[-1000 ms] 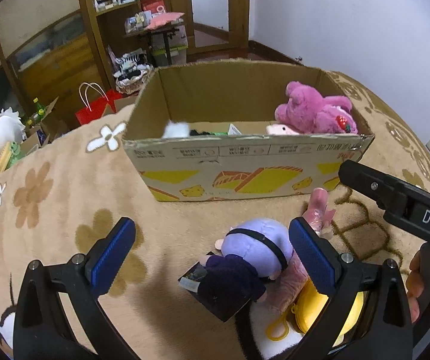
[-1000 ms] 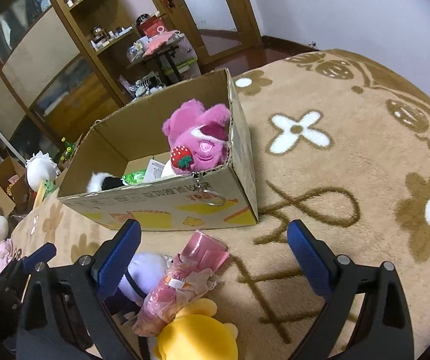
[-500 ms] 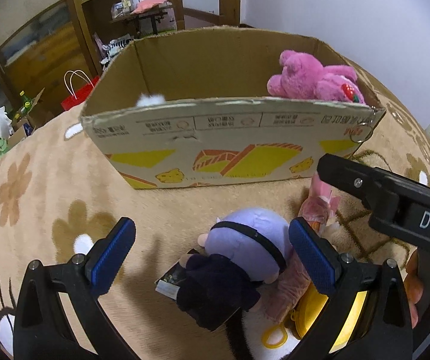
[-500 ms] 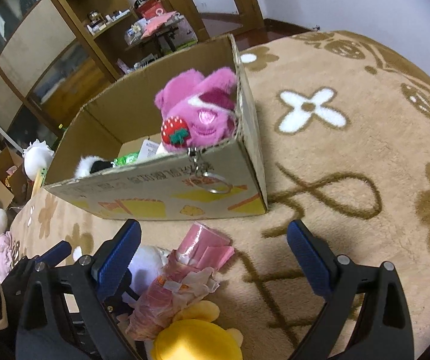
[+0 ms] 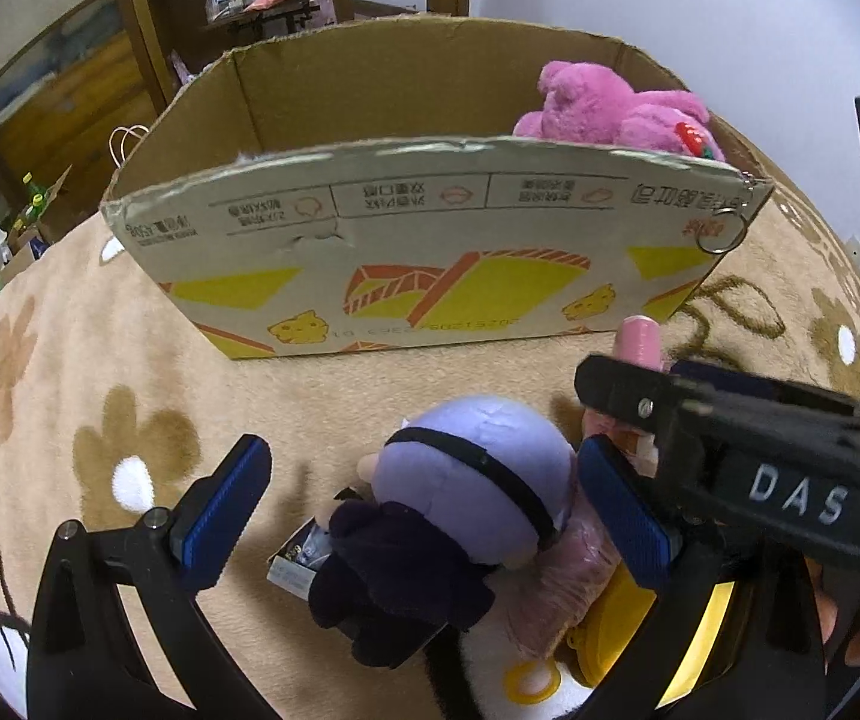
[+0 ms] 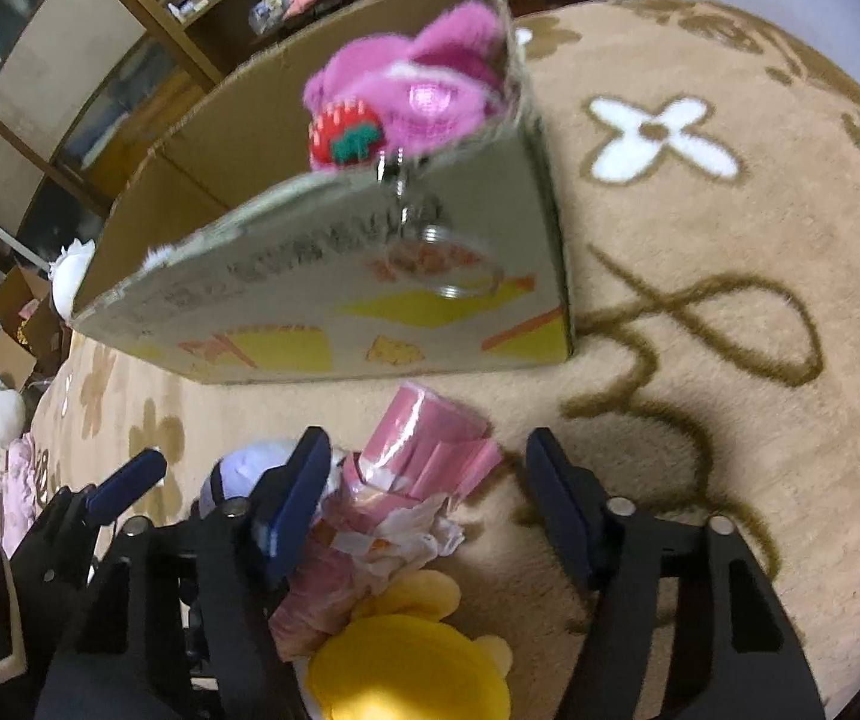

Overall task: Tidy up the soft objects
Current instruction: 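Close the left tool on the purple-haired doll while the right tool grips the pink bottle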

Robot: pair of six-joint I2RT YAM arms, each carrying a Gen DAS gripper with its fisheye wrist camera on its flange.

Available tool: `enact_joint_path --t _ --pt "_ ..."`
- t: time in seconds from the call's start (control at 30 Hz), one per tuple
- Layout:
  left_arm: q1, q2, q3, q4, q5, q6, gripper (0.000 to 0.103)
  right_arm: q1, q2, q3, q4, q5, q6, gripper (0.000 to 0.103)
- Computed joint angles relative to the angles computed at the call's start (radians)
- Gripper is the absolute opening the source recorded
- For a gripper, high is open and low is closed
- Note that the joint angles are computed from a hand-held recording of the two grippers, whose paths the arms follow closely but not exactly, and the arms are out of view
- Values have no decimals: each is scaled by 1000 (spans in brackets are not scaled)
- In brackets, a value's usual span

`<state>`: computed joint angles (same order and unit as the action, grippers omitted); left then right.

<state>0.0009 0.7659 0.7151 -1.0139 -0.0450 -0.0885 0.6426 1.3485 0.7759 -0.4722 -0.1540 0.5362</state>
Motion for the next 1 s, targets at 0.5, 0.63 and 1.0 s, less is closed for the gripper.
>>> enact_joint_path --t 0.5,0.63,1.0 --pt "137 39 -60 52 105 92 101 7 38 -9 24 -42 27 51" --pt "197 29 -89 57 146 134 101 9 47 -4 21 -38 24 51" --pt "143 18 -138 92 158 106 81 50 84 11 34 -5 41 51"
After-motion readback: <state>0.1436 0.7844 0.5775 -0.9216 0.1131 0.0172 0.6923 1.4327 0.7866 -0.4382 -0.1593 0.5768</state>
